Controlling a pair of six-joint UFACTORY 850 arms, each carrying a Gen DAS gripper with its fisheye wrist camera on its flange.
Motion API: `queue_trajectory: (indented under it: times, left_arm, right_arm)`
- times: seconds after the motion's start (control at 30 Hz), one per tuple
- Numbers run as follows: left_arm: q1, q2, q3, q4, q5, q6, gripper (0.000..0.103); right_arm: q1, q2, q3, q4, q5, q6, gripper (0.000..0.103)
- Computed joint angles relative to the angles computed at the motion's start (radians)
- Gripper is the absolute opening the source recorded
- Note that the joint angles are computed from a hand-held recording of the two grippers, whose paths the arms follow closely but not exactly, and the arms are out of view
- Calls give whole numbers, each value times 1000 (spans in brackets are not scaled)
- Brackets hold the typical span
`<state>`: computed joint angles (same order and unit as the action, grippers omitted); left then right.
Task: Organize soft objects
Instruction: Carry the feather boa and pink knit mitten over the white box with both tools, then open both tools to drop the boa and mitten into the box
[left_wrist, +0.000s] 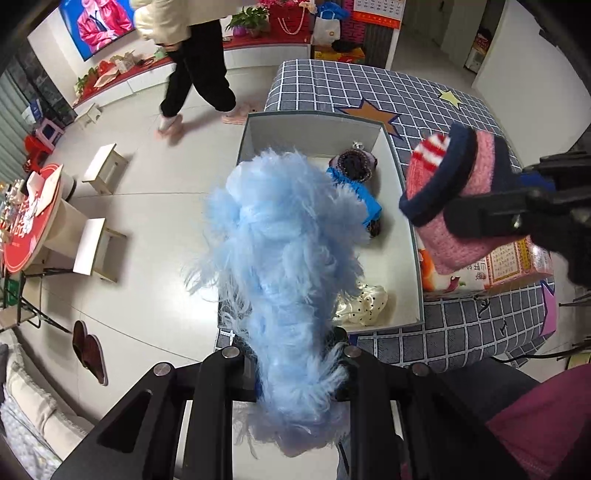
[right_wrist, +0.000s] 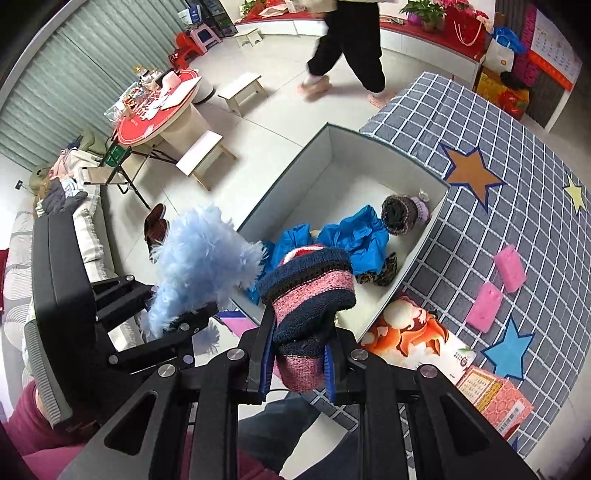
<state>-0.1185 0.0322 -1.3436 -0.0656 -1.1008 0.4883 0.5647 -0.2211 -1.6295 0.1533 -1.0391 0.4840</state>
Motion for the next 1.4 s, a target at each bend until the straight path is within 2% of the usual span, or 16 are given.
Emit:
queue_trajectory:
  times: [0.23,0.43,0.57,0.8,1.17,1.4]
  left_arm:
    - [6,-7,-6,-9,4,24,23]
    - [-15,-14,-12,-1,8,54,23]
    - [-29,-29,-16,-4,5,53,23]
    - [-38,-51,-11,13,-16,54,23]
    - [-21,-93,-27,-16,-32,53,23]
    - [-18,-101,-25,-35,-18,74,28]
  right_arm:
    - [-3,-1,-10,-58,-9,41,23]
    - [-40,-22,-54,-115,-32,63,23]
    - [-63,-7,-26,-64,3,77,23]
    - [-42,6,74,83,32,45,23]
    - [-51,-12,64,75,19,36,23]
    - [-57,-40,38,79,11,6,23]
